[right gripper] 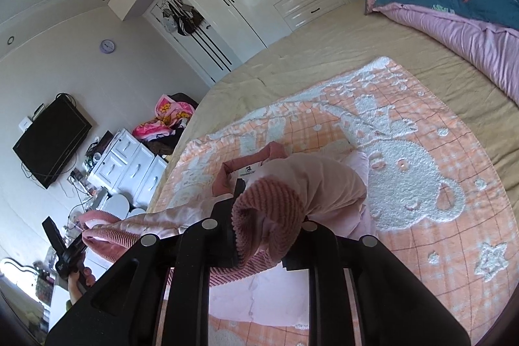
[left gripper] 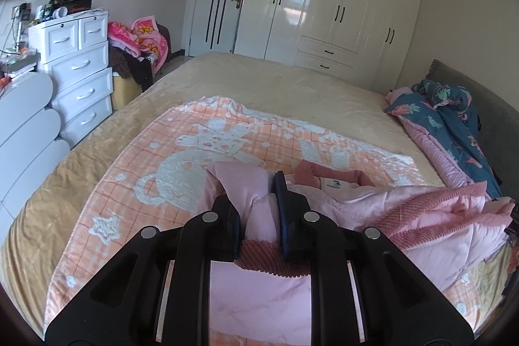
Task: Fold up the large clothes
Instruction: 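Lay the hem down near the collar and open both grippers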
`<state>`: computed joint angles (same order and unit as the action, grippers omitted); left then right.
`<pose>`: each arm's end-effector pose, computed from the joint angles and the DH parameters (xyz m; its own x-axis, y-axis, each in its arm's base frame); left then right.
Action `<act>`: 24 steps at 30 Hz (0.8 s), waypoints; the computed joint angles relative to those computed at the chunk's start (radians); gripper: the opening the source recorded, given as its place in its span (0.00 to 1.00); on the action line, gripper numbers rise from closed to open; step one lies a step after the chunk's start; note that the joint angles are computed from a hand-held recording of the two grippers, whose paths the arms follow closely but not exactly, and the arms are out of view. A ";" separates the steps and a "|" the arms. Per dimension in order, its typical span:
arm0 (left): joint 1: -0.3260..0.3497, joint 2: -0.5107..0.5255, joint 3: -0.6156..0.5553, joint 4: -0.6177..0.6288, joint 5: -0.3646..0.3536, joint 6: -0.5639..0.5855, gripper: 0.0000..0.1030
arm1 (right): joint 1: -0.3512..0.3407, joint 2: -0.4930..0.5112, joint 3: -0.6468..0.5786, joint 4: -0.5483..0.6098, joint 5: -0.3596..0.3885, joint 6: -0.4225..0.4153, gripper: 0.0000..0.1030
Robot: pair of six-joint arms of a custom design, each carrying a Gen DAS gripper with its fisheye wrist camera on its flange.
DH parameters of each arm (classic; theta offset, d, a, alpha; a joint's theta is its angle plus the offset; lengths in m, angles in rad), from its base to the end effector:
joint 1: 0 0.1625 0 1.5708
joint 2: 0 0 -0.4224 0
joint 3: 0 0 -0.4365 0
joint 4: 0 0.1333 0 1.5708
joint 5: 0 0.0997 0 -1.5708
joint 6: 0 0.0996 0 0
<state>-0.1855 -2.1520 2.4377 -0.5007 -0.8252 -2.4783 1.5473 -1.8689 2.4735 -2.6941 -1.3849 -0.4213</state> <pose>-0.1714 -0.1722 0.2795 -0.7492 -0.4484 -0.4875 0.3193 0.4003 -0.8589 0.1430 -0.3736 0.2826 -0.9069 -0.4176 0.0563 -0.3841 0.7643 -0.5180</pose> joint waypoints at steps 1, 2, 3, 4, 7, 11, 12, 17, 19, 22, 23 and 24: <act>0.012 0.000 0.001 -0.003 0.007 0.003 0.10 | 0.000 0.011 -0.005 -0.003 0.001 0.006 0.17; 0.022 -0.001 0.003 -0.006 0.013 0.005 0.10 | 0.000 0.024 -0.011 -0.005 0.001 0.013 0.17; 0.033 -0.003 0.004 -0.009 0.019 0.010 0.10 | 0.001 0.035 -0.016 -0.007 -0.001 0.017 0.17; 0.041 -0.007 0.005 -0.008 0.024 0.012 0.10 | 0.004 0.047 -0.021 -0.012 -0.005 0.021 0.17; 0.066 -0.009 0.008 -0.014 0.037 0.023 0.10 | 0.012 0.080 -0.036 -0.019 -0.018 0.026 0.18; 0.089 -0.012 0.010 -0.018 0.048 0.033 0.10 | 0.007 0.118 -0.055 -0.018 -0.014 0.039 0.19; 0.098 -0.015 0.012 -0.020 0.054 0.037 0.10 | 0.006 0.129 -0.062 -0.015 -0.013 0.045 0.20; 0.139 -0.022 0.020 -0.036 0.076 0.058 0.10 | -0.029 0.166 -0.090 0.034 0.049 0.069 0.40; 0.158 -0.025 0.024 -0.046 0.090 0.070 0.11 | -0.043 0.168 -0.088 0.035 0.087 0.080 0.59; 0.194 -0.015 0.027 -0.066 0.113 0.086 0.11 | -0.044 0.163 -0.071 -0.021 0.089 0.069 0.73; 0.202 -0.014 0.028 -0.069 0.120 0.086 0.11 | -0.045 0.159 -0.061 -0.042 0.082 0.057 0.73; 0.212 -0.011 0.029 -0.078 0.129 0.091 0.11 | -0.045 0.158 -0.053 -0.060 0.069 0.047 0.77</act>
